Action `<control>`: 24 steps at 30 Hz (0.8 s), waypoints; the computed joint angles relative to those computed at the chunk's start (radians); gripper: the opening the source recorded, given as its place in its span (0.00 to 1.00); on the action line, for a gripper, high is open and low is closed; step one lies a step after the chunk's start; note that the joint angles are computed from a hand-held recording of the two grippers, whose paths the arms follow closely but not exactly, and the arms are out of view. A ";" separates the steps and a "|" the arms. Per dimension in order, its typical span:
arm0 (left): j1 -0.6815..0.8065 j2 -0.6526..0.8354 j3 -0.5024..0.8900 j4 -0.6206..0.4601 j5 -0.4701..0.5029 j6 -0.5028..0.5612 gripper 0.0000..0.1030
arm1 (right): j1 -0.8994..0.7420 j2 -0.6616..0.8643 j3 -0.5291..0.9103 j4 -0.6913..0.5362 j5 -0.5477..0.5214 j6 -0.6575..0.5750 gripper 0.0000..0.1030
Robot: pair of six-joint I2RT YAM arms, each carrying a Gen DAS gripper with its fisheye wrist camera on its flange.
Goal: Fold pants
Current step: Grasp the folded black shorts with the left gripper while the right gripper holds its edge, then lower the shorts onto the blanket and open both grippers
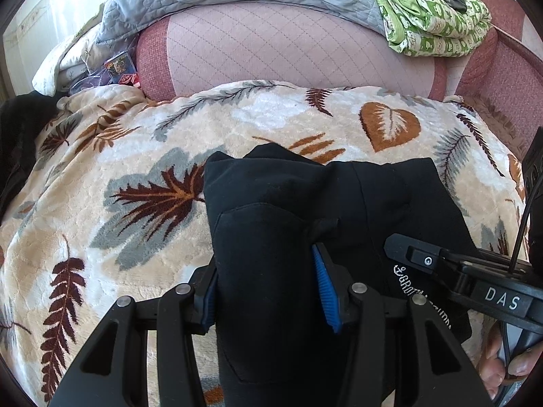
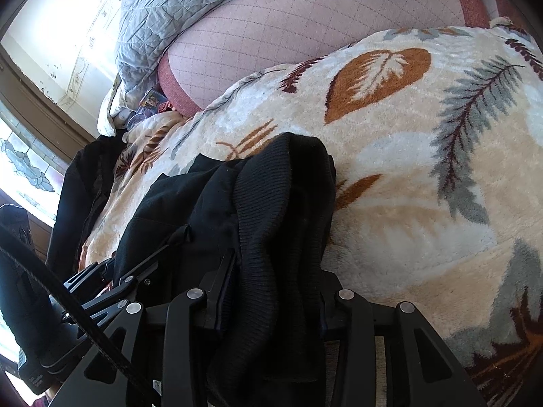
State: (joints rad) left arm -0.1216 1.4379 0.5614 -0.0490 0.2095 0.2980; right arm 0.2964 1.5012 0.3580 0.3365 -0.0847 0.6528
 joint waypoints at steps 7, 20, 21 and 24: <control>-0.002 -0.005 -0.008 0.007 -0.005 -0.001 0.48 | -0.001 -0.001 0.000 -0.001 -0.001 -0.001 0.40; 0.053 -0.007 0.026 -0.047 0.073 0.004 0.56 | 0.004 -0.017 -0.012 0.008 0.006 0.017 0.46; 0.087 -0.003 0.044 -0.075 0.126 -0.001 0.56 | 0.002 -0.019 -0.012 0.009 0.002 0.018 0.46; 0.155 0.024 0.089 -0.120 0.219 -0.004 0.62 | -0.016 -0.011 -0.011 0.019 -0.025 0.019 0.46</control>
